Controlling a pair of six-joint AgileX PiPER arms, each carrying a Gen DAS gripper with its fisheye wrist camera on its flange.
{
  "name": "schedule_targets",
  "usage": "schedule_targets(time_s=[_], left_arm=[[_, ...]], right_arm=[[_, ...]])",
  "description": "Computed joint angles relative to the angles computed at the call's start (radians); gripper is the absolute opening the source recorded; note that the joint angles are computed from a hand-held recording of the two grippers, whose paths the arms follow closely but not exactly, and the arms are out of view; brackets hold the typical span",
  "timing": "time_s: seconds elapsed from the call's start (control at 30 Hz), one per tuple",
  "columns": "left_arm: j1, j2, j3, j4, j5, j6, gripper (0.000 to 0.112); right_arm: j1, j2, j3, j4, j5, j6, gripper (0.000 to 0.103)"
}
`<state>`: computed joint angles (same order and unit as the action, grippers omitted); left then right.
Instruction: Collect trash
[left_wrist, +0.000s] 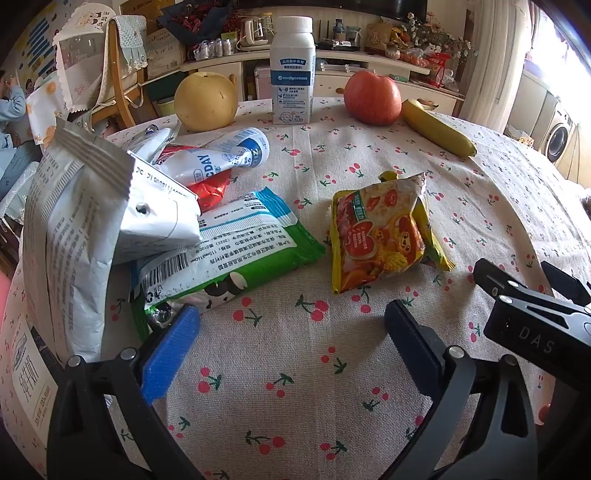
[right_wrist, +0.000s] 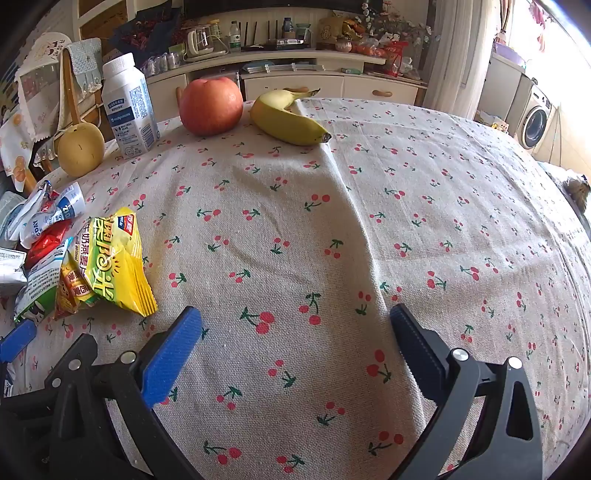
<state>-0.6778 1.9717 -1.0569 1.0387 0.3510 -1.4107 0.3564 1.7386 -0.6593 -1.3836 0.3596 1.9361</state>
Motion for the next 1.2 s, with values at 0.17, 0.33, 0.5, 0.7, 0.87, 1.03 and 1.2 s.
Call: schedule_targets(time_s=[0.17, 0.33, 0.5, 0.7, 0.87, 1.03, 1.2], left_arm=[[0.006, 0.001, -0.002, -0.012, -0.007, 0.013, 0.100], [0.001, 0.000, 0.001, 0.008, -0.003, -0.008, 0.100], [-0.001, 0.000, 0.001, 0.009, -0.001, -0.009, 0.100], [-0.021, -0.056, 0.060, 0.004, -0.006, -0.009, 0.100], [-0.085, -0.231, 0.239, 0.252, 0.053, -0.261, 0.100], [-0.167, -0.484, 0.381, 0.259, 0.198, -0.273, 0.100], [-0.256, -0.717, 0.434, 0.170, 0.369, -0.155, 0.100]], right_arm=[[0.001, -0.002, 0.000, 0.005, 0.002, -0.005, 0.100], [0.001, -0.004, 0.002, 0.008, 0.001, -0.006, 0.100], [-0.003, -0.010, 0.005, 0.023, -0.007, -0.031, 0.100], [0.106, -0.090, 0.078, 0.020, 0.088, 0.039, 0.099], [0.234, -0.291, 0.193, 0.021, 0.193, 0.102, 0.099], [0.446, -0.502, 0.220, 0.118, 0.396, 0.063, 0.099], [0.769, -0.655, 0.170, 0.178, 0.755, 0.035, 0.099]])
